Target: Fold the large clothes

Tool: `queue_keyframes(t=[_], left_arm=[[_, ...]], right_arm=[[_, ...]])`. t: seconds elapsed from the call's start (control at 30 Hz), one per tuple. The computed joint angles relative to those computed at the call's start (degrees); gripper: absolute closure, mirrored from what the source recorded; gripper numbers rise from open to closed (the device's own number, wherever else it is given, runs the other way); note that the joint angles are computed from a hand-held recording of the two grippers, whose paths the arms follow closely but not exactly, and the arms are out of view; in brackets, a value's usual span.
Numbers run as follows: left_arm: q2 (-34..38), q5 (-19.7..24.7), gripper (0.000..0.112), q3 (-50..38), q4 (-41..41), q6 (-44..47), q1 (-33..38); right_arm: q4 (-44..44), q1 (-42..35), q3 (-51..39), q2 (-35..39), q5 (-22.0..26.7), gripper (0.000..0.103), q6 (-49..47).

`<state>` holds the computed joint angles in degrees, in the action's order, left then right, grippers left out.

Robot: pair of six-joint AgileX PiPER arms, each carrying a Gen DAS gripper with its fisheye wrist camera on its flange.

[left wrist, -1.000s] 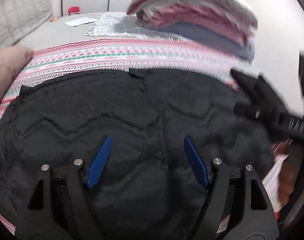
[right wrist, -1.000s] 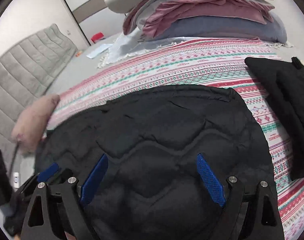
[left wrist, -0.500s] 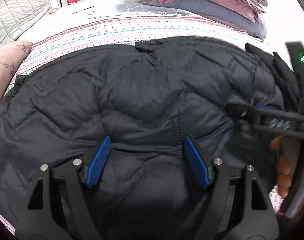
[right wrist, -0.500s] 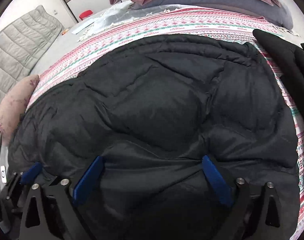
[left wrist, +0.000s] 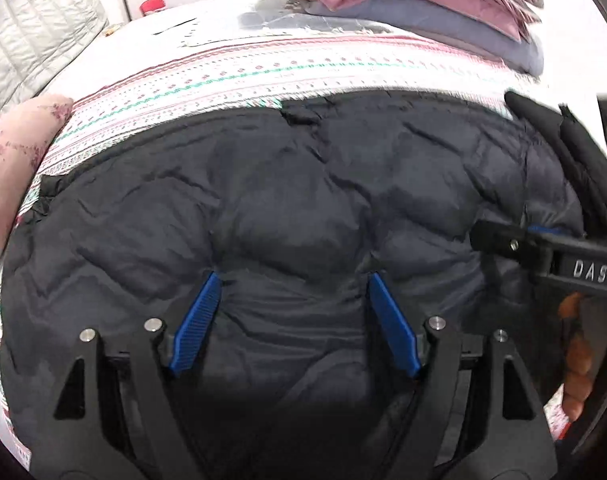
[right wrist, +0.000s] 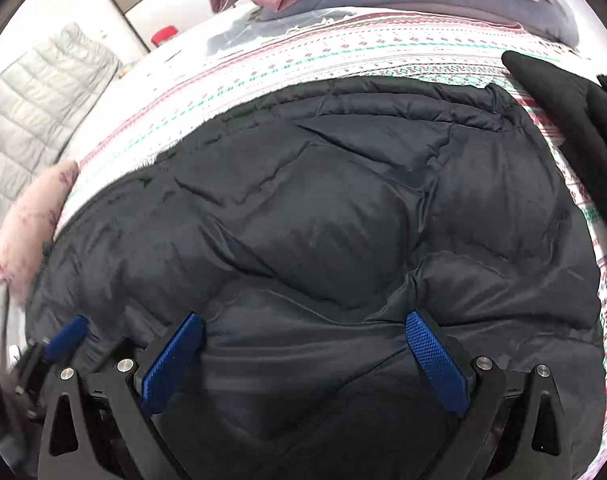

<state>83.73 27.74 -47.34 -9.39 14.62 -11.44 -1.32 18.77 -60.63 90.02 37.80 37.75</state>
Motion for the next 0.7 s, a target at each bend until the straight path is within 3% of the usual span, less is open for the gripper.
queue_keyframes(t=[0.17,0.27,0.33,0.4,0.53,0.7], left_arm=[[3.6,3.8,0.035,-8.9,1.9,-4.6,1.6],[10.3,8.1,0.035,-14.8,0.6,-3.0,0.2],[14.5,8.9,0.032,-16.5,3.9,-5.8,-0.8],[15.7,8.9,0.029,-17.1,5.4,-7.1,-1.0],[17.4,15.0,0.029,-23.1,7.2,-11.3,-1.4],[19.3,16.9,0.029,-29.8,11.8,-16.8,-4.2]], right_arm=[[9.1,-3.7,1.9,-1.6,-2.1,0.000,-6.4],[8.8,-3.7,1.4,-1.3,-1.3,0.000,-7.0],[7.6,-3.3,0.6,-0.6,-0.7,0.000,-6.7],[6.5,-2.6,0.1,-0.1,-0.5,0.000,-5.9],[5.3,-1.9,-0.5,0.3,0.3,0.000,-4.3],[7.9,-2.9,0.1,-0.1,-0.5,0.000,-6.3]])
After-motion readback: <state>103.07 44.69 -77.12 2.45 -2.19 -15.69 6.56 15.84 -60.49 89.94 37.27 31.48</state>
